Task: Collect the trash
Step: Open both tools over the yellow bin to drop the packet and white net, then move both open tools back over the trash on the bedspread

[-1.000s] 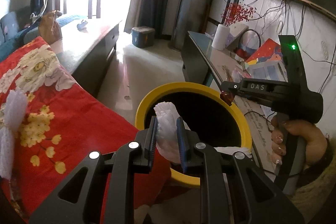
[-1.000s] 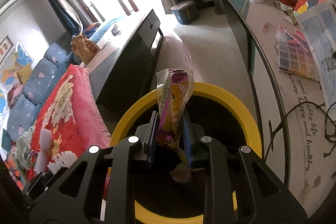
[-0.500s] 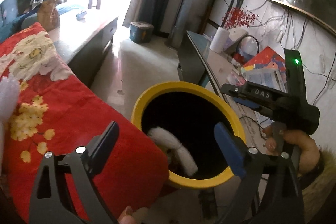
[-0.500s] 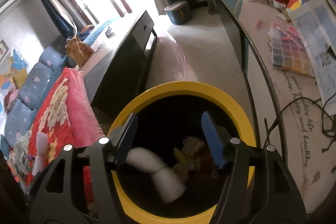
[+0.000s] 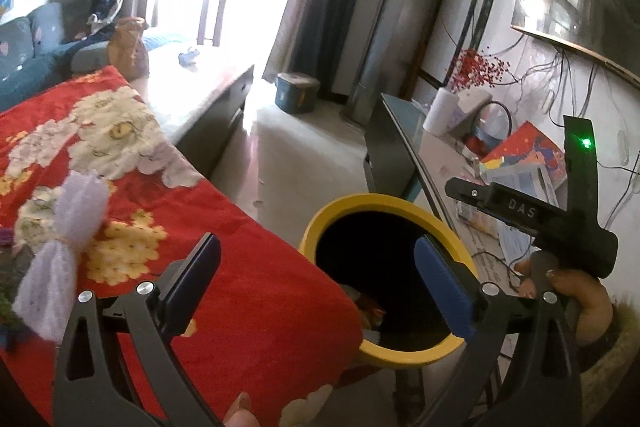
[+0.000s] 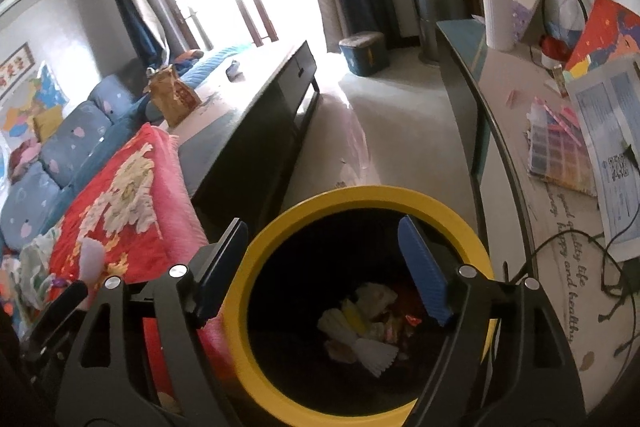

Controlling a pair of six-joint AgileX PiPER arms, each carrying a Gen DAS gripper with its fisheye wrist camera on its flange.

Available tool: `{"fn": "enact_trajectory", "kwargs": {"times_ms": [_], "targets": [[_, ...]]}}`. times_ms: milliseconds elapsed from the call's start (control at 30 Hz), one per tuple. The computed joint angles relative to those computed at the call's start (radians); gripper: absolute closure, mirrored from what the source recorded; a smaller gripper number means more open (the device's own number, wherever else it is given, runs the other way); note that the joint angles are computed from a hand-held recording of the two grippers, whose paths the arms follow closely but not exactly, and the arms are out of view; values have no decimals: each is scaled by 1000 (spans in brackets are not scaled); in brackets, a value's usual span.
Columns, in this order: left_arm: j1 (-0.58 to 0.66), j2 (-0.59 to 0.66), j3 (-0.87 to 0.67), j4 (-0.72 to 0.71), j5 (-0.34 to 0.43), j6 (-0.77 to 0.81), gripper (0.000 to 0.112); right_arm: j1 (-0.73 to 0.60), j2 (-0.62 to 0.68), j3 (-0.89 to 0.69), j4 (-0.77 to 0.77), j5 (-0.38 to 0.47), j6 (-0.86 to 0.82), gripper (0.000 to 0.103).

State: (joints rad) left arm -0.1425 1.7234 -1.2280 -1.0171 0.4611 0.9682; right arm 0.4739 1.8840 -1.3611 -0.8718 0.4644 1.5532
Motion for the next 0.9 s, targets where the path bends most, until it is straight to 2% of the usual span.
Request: {"fn": "enact_trajectory", "kwargs": {"times_ms": [500, 900], "targets": [[102, -99, 42, -70, -29, 68, 18, 69, 1, -70, -16, 51, -37, 32], [213, -138, 63, -141, -3, 115, 17, 130, 32, -151, 7, 73, -117, 31]]}}
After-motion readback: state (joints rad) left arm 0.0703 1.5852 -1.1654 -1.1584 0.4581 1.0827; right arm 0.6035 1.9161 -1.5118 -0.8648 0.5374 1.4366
